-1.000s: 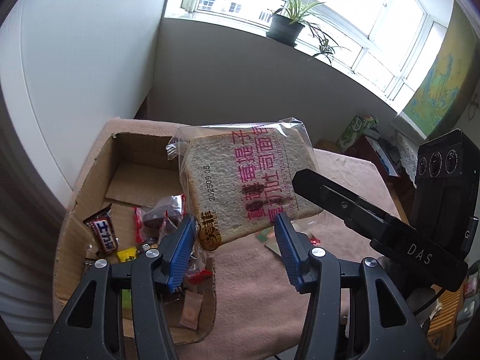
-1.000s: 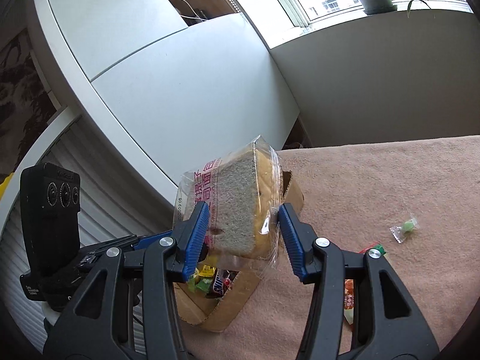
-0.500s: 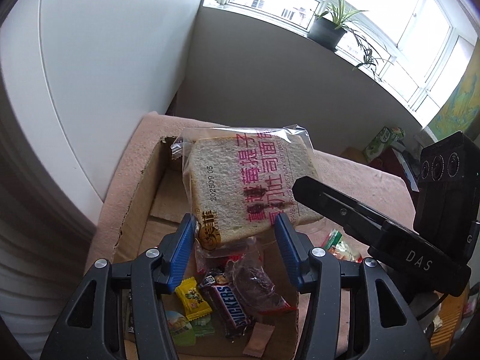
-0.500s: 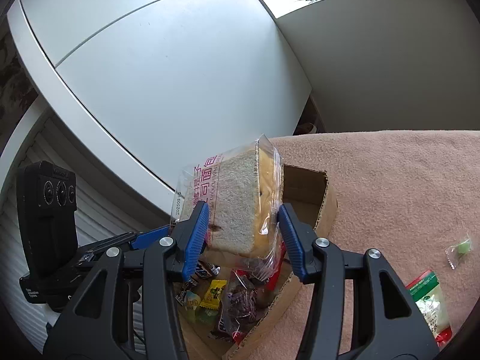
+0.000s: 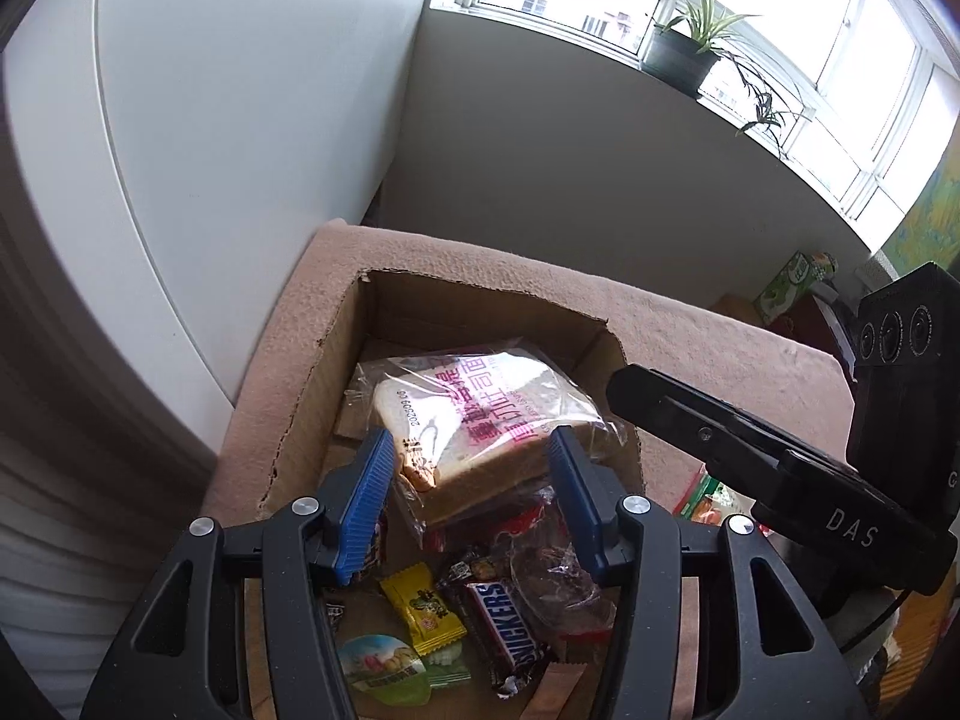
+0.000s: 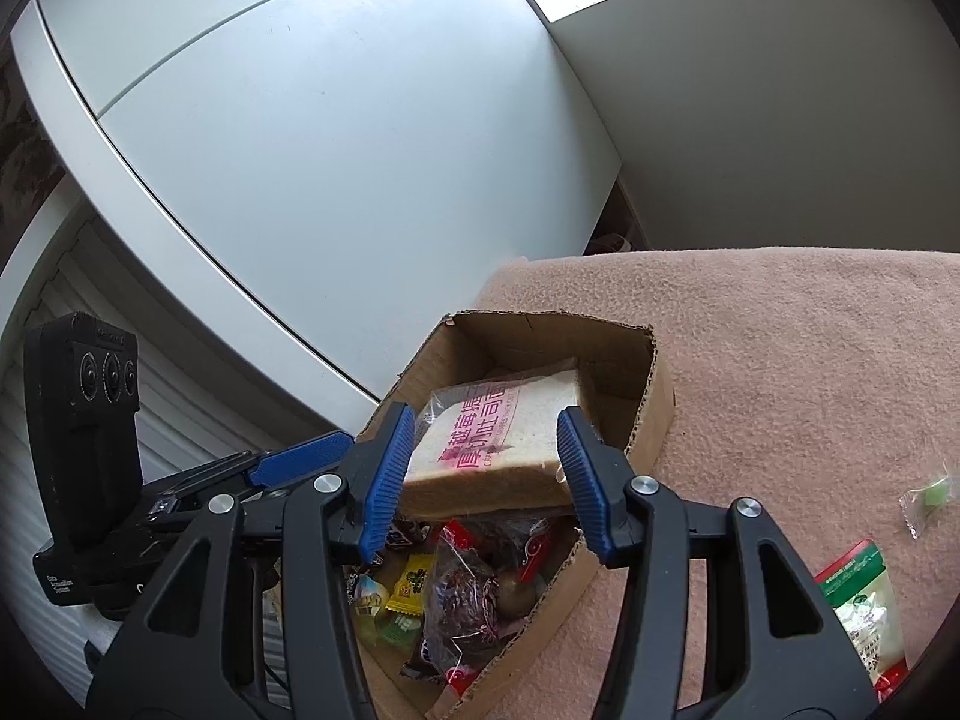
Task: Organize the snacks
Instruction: 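Open both tools to release the bread loaf in the box, then reach the left tool to the red-green snack pouch and close on it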
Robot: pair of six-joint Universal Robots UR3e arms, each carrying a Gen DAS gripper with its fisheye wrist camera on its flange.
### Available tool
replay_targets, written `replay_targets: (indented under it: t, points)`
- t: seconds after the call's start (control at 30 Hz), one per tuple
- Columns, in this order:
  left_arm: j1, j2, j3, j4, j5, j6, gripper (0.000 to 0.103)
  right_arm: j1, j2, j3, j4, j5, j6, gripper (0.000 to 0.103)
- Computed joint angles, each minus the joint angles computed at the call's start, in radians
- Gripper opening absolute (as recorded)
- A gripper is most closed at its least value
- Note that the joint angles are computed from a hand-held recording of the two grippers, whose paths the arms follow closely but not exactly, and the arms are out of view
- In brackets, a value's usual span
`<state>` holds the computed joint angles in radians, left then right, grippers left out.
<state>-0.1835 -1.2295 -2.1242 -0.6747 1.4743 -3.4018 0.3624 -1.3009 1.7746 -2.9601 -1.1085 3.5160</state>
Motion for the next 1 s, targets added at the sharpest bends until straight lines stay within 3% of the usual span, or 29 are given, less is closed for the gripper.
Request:
replay_targets:
  t: [0.33,0.47,0.63,0.8,1.0]
  points:
    - [-0.125,-0.004,0.031,0.000,0.105,-0.047,0.052,-0.033,-0.122,0.122,0.004,-0.021,-0.024,0.053]
    - [-0.194,-0.013,0.043,0.001,0.163,-0.078,0.052,-0.058,-0.205,0.224,-0.013,-0.034,-0.044,0.064]
    - [-0.299,-0.044,0.076,0.003,0.245,-0.128,0.052,-0.118,-0.344,0.361,-0.015,-0.018,-0.078,0.066]
    - [-0.416,-0.109,0.138,-0.002,0.334,-0.171,0.052,-0.165,-0.450,0.436,0.001,-0.028,-0.121,0.075]
    - [-0.529,-0.192,0.205,0.027,0.387,-0.216,0.054,-0.337,-0.692,0.556,0.122,0.044,-0.248,0.082]
